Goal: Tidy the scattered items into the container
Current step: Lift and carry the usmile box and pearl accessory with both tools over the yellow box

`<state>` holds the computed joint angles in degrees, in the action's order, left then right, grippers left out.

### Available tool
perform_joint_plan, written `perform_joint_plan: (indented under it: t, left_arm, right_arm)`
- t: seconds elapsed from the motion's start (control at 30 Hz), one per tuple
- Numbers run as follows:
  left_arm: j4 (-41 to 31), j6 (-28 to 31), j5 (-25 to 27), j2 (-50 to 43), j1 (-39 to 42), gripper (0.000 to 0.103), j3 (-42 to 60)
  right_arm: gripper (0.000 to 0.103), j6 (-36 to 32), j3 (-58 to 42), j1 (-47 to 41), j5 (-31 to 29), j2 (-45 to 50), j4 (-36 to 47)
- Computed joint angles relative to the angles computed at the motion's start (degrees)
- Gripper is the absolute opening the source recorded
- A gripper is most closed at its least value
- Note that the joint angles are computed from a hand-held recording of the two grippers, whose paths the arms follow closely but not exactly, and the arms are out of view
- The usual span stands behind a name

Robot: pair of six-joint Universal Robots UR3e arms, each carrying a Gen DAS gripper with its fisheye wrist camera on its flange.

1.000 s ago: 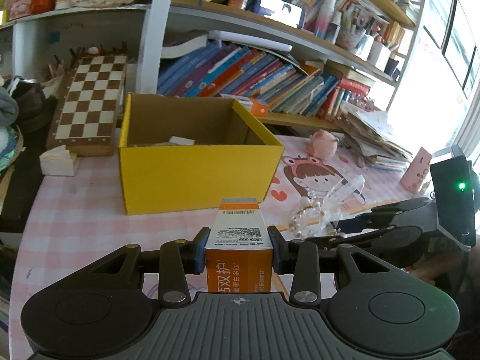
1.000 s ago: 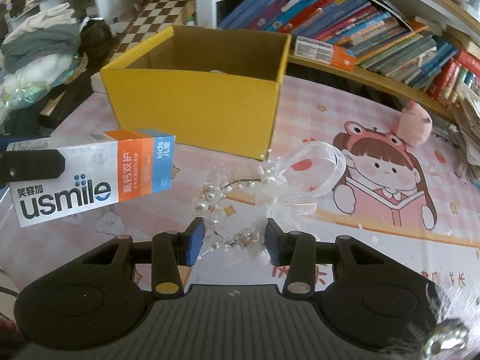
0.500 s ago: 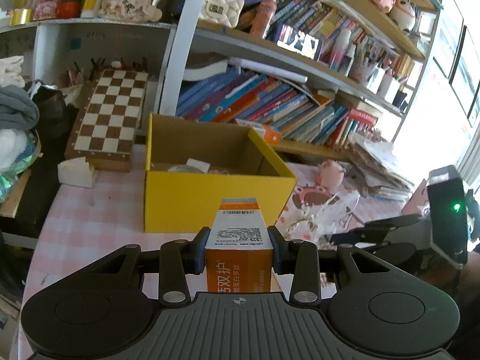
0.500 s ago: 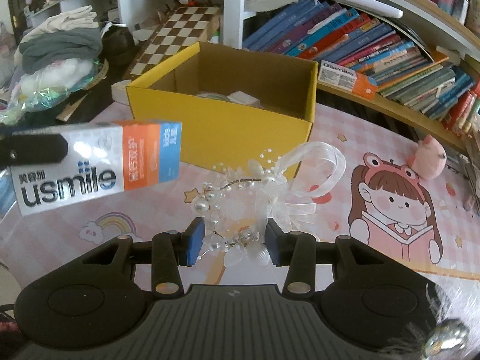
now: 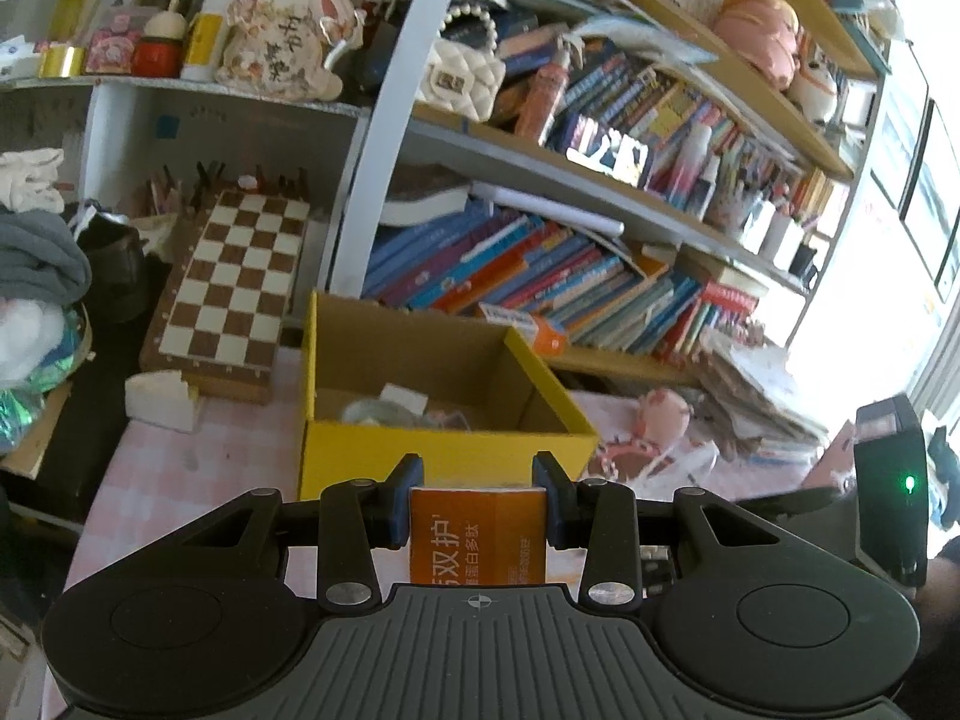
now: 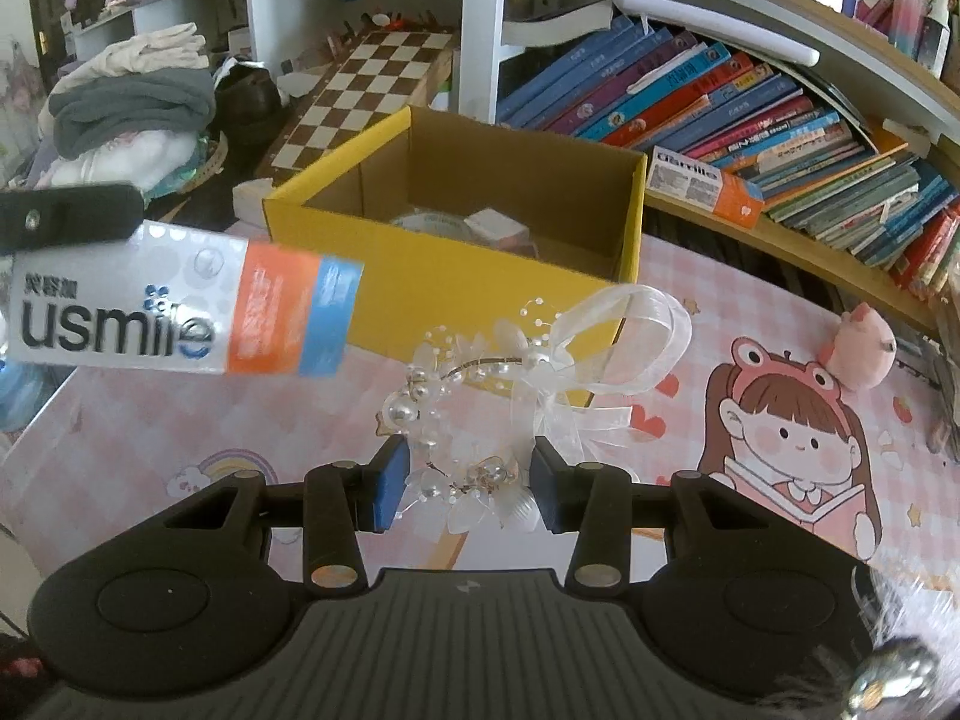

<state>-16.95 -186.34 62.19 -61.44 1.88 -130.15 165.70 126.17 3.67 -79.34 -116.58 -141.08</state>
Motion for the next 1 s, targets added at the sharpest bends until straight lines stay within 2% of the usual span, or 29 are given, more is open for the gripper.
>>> perform_joint_plan:
  t: [0.13, 0.6, 1.0]
  left_arm:
    - [1.6, -0.6, -1.2, -1.5, 0.8, 0.038, 1.5]
    - [10.0, -3.6, -0.3, -11.1, -0.7, 0.038, 8.9]
    - [16.5, -3.7, 5.0, -26.4, -4.0, 0.038, 21.1]
  right_arm:
    - [0.041, -0.3, -1.2, -1.0, 1.3, 0.0, 0.8]
    - [0.041, -1.2, -5.9, -1.6, 2.9, 3.1, -0.2]
    - [0.041, -2.1, -13.9, -1.3, 3.0, 12.1, -4.5]
